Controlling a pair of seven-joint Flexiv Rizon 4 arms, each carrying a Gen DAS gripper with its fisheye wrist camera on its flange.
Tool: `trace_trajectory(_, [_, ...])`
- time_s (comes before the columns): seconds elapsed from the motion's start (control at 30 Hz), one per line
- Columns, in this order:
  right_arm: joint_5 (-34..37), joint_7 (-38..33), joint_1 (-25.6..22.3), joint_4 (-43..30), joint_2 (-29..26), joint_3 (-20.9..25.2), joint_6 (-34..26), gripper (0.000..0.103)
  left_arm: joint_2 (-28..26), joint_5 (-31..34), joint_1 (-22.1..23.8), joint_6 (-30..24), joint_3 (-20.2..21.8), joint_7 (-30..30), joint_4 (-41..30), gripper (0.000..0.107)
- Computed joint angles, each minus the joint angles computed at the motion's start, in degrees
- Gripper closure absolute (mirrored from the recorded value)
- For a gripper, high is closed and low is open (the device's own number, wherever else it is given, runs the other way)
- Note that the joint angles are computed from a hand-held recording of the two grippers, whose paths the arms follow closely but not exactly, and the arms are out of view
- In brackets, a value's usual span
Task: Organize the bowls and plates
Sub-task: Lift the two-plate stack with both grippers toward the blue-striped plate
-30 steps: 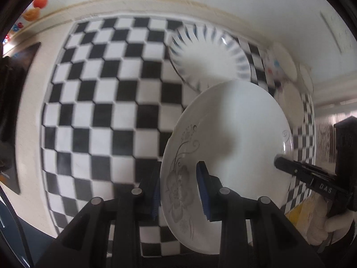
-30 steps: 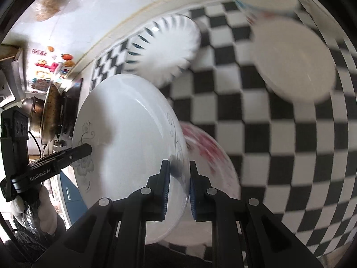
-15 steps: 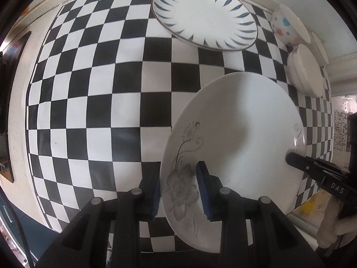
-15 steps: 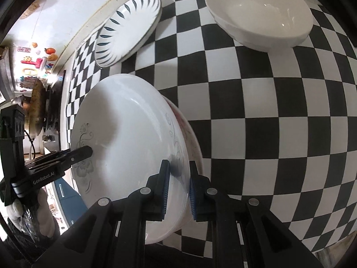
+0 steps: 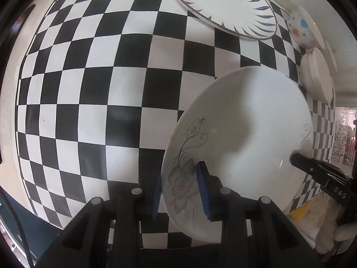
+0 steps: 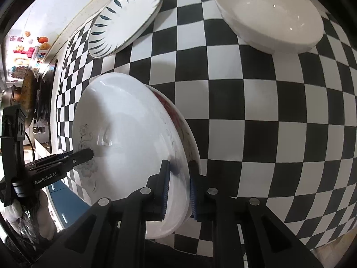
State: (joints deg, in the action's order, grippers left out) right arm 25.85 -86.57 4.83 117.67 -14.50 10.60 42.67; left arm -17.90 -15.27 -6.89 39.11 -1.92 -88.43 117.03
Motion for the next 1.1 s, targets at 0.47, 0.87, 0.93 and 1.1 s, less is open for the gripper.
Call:
trace_trajectory(0.47, [-1.02,4.13,-0.36,-3.29,-1.29,-0.78,-9.16,0.084,0.33,0.5,1.69,-1.96,1.07,-1.05,-0.91,0.079])
trace_trajectory(0.87, [1.29,3.13,-1.62,-6.56,-3.12,-0.94,-14.92,0.073,0.94,-0.65,1.01,-0.2,0.28,-1.03,1.19,0.079])
trace_trajectory(0.93, [5.16,2.29,-3.37,-7.83,-3.68,-0.99,-16.87,0.067,1.21,-2.57,1.21,0.29,0.0,-0.86,1.83,0.079])
trace_trajectory(1.1, [6.53,1.49,-3.8,-7.86,-3.28,-1.01,-17.4,0.067,1.83,-2.5,1.03,0.56,0.18,-1.27,1.34,0.079])
